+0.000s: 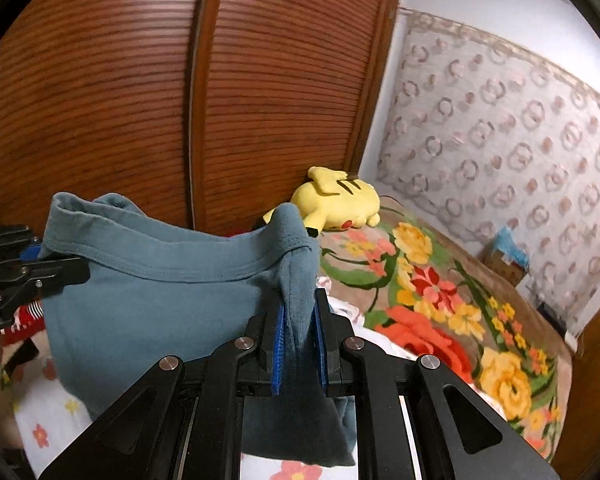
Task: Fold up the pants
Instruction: 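Carry the folded shorts with both grippers over onto the blue jeans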
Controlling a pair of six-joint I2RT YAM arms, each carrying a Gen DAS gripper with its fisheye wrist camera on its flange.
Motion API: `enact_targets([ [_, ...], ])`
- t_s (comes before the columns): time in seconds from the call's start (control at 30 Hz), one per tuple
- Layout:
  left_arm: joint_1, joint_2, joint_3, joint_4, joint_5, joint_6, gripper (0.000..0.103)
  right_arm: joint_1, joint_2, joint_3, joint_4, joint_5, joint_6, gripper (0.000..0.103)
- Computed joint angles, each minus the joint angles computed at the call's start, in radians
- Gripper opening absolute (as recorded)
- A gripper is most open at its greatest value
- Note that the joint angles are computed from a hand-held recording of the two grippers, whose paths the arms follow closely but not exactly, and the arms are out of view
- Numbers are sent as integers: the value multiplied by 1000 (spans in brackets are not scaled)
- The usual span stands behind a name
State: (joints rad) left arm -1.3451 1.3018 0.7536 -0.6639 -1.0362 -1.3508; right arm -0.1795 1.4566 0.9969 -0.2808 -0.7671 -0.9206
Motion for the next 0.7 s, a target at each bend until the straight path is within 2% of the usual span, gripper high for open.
enact_targets([
  [0.2,-7,-30,-60,-12,5,-90,17,90,34,24,45,45,10,13],
  [0.37,0,-47,-93,-22,28,-133,17,138,112,77,61,54,71,13],
  [0.53,-12,-39,-96,-57,45,-180,23,154,162,100,60,64,89,13],
  [0.57,-18,-37,-93,-71,47,-195,26,156,169,106,58,69,96,13],
  [0.63,-28,-34,-79,-115,39,-223,35,146,176,116,52,67,117,24],
  [0.67,-42,-29,-67,-148,26,-248,45,138,177,126,42,58,127,26],
  [0.7,-56,-28,-59,-181,9,-275,50,127,175,133,31,46,139,29],
])
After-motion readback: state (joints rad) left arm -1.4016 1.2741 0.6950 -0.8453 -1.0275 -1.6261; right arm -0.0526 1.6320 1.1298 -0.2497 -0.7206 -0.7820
